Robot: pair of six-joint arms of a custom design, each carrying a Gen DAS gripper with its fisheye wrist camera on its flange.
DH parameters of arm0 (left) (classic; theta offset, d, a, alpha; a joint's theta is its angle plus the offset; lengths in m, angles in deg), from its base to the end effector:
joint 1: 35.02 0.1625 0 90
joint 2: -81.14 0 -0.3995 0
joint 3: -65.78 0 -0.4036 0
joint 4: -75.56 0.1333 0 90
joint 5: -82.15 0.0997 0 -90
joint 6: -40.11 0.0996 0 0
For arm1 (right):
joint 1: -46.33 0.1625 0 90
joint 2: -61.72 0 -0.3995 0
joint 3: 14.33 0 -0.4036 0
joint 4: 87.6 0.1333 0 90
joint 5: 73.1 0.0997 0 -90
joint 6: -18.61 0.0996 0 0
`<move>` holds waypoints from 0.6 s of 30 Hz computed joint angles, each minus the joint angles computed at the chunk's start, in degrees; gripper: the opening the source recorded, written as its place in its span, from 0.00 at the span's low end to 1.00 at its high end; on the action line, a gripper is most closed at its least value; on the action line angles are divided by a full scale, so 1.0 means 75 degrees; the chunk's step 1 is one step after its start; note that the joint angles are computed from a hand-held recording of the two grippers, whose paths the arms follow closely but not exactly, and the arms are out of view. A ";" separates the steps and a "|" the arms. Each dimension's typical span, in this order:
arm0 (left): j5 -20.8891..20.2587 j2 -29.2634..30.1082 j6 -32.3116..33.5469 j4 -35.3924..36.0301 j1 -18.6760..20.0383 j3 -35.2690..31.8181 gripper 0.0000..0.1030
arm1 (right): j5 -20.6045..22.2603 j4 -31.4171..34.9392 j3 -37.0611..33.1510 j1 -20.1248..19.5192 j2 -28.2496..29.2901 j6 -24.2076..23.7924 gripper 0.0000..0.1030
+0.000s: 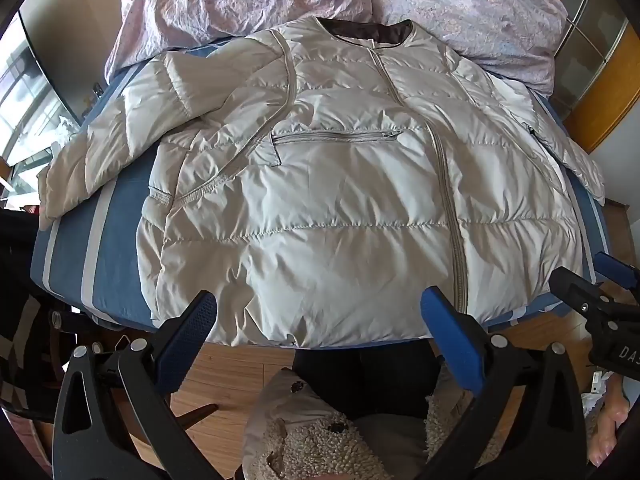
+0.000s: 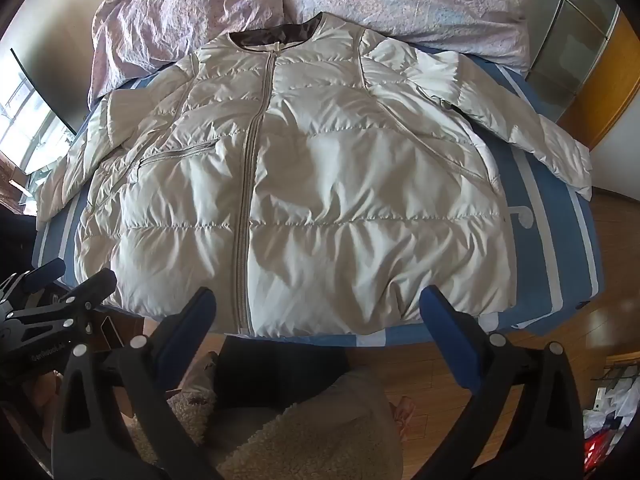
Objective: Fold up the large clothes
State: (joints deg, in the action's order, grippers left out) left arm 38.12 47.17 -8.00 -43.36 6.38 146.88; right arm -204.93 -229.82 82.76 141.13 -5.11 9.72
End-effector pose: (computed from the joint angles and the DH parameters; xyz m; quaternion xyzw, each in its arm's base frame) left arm -0.3738 -0.6027 -0.0070 0.0657 0.9087 -0.1913 0.3651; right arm 0.1190 -0.6182 0.2948 0.0418 -0.9186 0.1653 0.3566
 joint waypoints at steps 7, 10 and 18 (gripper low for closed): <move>0.0003 0.0002 0.0027 -0.0043 -0.0002 0.0009 0.99 | -0.0002 -0.0039 0.0017 0.0006 -0.0016 0.0008 0.98; -0.0013 -0.0004 0.0025 -0.0049 0.0002 0.0013 0.99 | -0.0022 -0.0023 0.0006 0.0008 0.0004 -0.0002 0.98; -0.0010 -0.0001 0.0025 -0.0049 0.0006 0.0008 0.99 | -0.0022 -0.0021 0.0005 0.0011 0.0005 0.0002 0.98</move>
State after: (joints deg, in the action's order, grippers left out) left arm 38.04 47.17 -7.81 -43.73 6.42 146.95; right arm -205.10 -229.98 82.79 141.21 -5.07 9.73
